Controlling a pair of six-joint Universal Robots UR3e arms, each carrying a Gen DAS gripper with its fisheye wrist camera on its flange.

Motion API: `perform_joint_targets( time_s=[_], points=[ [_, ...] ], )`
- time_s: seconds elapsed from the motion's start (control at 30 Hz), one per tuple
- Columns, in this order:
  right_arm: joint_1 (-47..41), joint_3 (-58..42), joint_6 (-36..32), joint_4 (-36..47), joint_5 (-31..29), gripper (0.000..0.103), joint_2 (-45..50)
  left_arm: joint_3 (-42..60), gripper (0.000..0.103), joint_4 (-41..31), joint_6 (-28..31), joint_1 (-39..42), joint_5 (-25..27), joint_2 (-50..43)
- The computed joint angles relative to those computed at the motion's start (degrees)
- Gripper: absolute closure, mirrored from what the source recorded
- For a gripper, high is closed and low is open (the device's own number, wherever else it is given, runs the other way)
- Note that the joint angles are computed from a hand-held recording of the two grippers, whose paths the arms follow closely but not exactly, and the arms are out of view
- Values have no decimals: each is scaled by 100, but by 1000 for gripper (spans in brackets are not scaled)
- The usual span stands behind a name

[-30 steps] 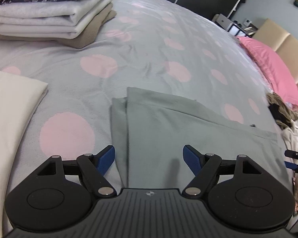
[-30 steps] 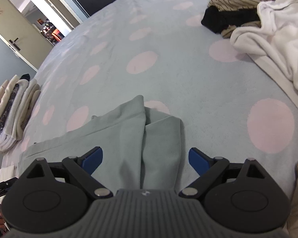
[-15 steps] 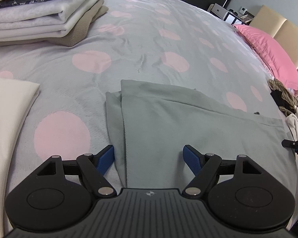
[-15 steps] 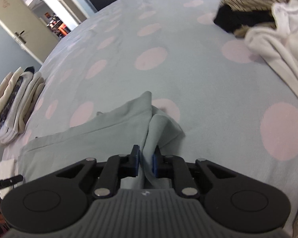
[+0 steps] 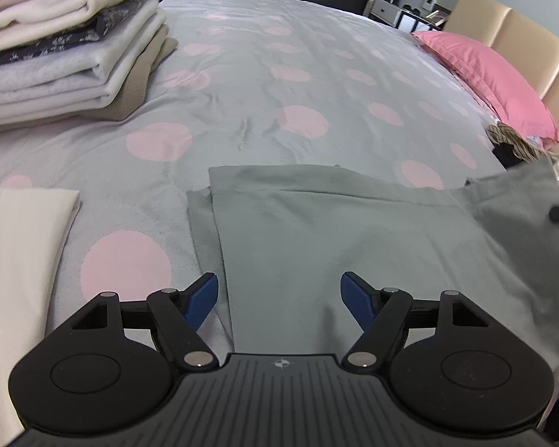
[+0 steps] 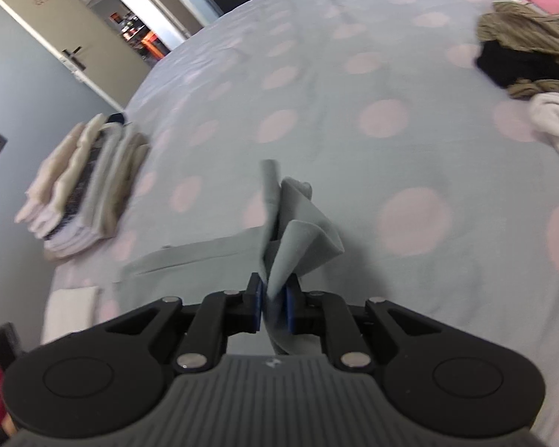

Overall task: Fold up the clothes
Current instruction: 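Pinch the shirt fold with the right gripper and tug it straight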

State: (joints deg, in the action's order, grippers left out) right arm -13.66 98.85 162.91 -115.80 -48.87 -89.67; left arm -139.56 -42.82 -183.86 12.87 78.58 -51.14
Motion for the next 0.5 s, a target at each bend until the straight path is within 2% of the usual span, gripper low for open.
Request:
perform_joint_targets(
  time_s=[0.07, 0.17, 0.3, 0.37, 0.5],
  points=[
    [342, -416, 226, 274, 16, 89, 101, -26, 32, -181, 129, 129, -128, 220],
    [861, -1020, 596, 616, 68, 89, 330, -72, 46, -595, 385, 485, -465, 653],
    [1609, -1684, 1221, 619, 155, 89, 774, -120, 60, -1334, 737, 1178, -1066, 1347],
    [1993, -1976, 1583, 492, 174, 89, 1049, -105, 63, -1621, 883, 1430, -1257, 1587],
    [2762, -2436, 2273, -16, 85, 89, 1658, -52, 63, -1883, 1018, 1651, -1350, 1777]
  ],
)
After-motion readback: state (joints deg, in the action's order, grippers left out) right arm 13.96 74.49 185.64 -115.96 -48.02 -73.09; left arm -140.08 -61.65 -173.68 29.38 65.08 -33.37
